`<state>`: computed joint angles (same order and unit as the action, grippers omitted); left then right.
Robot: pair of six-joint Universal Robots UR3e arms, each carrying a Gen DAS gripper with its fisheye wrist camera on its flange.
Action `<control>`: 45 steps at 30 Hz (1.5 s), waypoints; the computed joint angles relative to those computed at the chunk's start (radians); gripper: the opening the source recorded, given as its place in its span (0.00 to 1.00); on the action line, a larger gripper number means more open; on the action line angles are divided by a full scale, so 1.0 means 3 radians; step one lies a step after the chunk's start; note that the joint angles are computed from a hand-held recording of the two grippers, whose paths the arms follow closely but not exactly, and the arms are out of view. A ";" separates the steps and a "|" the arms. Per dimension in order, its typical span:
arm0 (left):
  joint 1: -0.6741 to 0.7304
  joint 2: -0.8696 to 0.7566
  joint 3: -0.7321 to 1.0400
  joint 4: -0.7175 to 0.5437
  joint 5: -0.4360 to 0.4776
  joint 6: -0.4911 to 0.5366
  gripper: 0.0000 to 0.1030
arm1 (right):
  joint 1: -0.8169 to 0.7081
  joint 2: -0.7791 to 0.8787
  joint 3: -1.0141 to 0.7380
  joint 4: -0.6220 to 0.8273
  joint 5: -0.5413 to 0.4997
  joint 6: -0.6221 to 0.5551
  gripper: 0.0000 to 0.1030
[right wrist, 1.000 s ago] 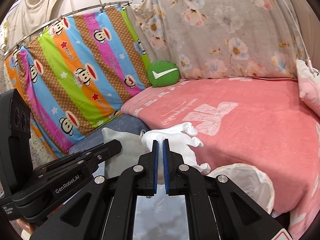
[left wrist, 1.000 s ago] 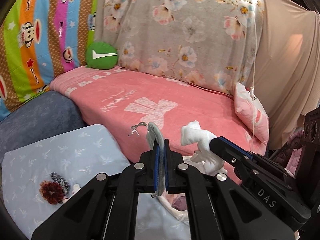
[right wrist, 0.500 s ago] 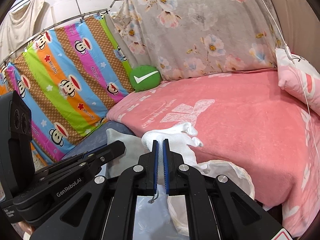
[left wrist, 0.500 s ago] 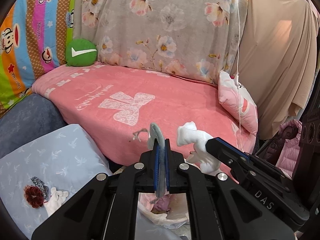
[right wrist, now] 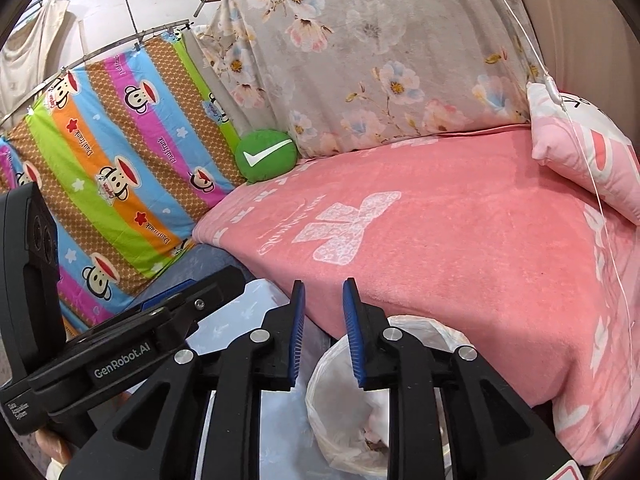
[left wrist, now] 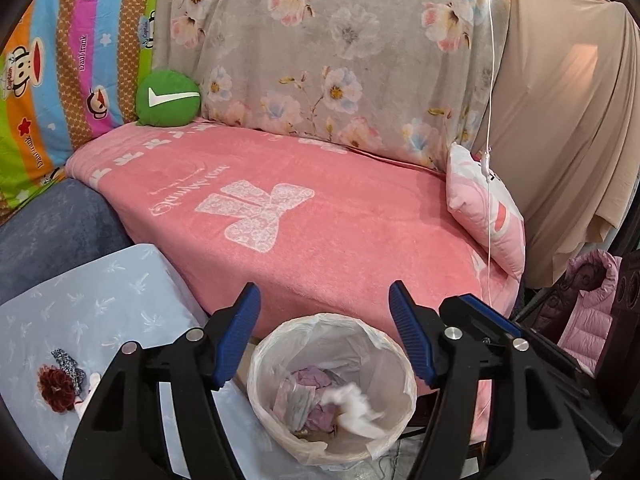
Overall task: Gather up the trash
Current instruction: 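Carry the pouch and glove over the wastebasket and open both grippers, then move both open grippers back over the scrunchies and sock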
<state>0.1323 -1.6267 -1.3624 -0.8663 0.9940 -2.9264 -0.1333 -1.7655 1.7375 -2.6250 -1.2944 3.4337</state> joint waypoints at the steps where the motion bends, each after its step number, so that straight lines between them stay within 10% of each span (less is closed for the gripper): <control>1: -0.0006 0.0004 -0.0010 0.0016 0.0040 -0.0006 0.62 | 0.0005 0.0007 0.0000 -0.0006 0.0004 0.0003 0.21; 45: 0.1430 0.0612 -0.1088 -0.0072 -0.0075 0.0410 0.62 | 0.1698 0.1574 -0.1332 0.0180 -0.0711 0.0153 0.30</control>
<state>0.5612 -1.4431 -1.6889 -0.8880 0.9714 -2.8035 0.3763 -1.2933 1.3381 -2.5711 -1.5076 3.4797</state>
